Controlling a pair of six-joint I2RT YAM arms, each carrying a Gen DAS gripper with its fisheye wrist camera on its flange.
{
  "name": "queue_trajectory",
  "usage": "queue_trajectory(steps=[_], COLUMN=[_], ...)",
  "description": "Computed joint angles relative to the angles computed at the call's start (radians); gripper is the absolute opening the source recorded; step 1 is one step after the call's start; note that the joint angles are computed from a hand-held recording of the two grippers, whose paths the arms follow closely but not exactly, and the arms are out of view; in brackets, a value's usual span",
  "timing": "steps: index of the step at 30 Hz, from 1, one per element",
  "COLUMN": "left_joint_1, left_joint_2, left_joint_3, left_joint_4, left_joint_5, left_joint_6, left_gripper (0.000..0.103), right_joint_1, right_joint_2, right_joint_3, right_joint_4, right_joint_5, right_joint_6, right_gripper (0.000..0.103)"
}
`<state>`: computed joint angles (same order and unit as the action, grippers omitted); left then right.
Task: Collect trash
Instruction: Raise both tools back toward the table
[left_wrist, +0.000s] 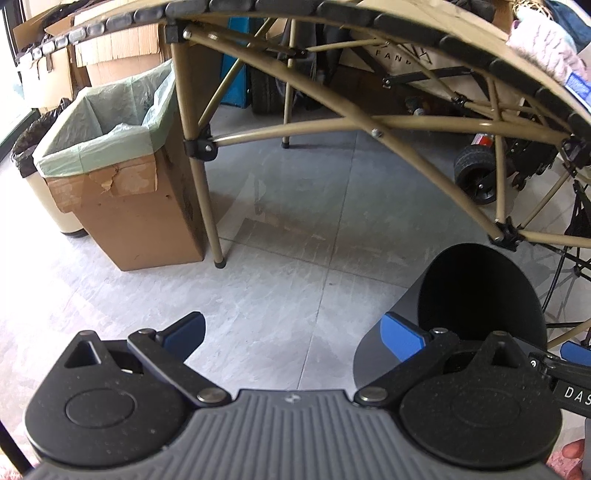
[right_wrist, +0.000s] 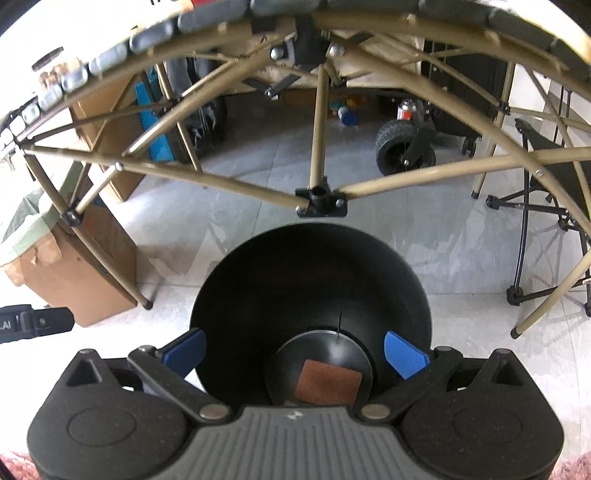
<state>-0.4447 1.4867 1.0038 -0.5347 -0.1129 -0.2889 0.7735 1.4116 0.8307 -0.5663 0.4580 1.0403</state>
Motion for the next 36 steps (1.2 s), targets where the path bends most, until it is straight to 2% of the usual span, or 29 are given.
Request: queue_trajectory(steps=[6, 11, 17, 20, 24, 26, 29, 33, 36], left_joint_1=[-0.047, -0.113, -0.214, -0.279, -0.358, -0.390, -0.431, -0.475, -0.488], left_joint_2=[-0.075, -0.162, -0.224, -0.210, -0.143, -0.108, -0.043, 0.056, 0.135], left_joint_3=[-0.014, -0.014, 0.028, 0.082, 0.185, 0.228, 0.296, 0.392, 0.478], left_joint_4=[0.021, 0.048, 0.075, 0.075, 0.051, 0.053, 0.058, 0.069, 0.061], left_joint_5=[-0.020, -0.060, -0.095, -0.125, -0.174, -0.197, -0.229, -0.266, -0.271], left_joint_6=[-0.036, -0.073, -0.119, -0.143, -0.174, -0.177, -0.175, -0.168, -0.166], left_gripper=[0.103, 0.103, 0.103, 0.103, 0.103, 0.103, 0.103, 0.103, 0.103], right_joint_1=[0.037, 0.100, 0.197, 0.224, 0.196, 0.156, 0.054, -0.150, -0.286], right_joint_2=[-0.107, -0.221, -0.411, -0.488, -0.578, -0.628, -0.715, -0.786, -0.810], right_joint_3=[-0.037, -0.053, -0.038, -0.007, 0.030, 0.030, -0.002, -0.055, -0.073], right_joint_4=[-0.022, -0.076, -0.227, -0.323, -0.411, -0.400, -0.305, -0.130, -0.051], right_joint_5=[0.075, 0.189, 0.397, 0.500, 0.578, 0.592, 0.570, 0.459, 0.367], right_joint_6=[0.024, 0.048, 0.080, 0.072, 0.041, 0.002, -0.127, -0.347, -0.451], right_gripper=[0.103, 0.103, 0.103, 0.103, 0.103, 0.103, 0.103, 0.103, 0.103])
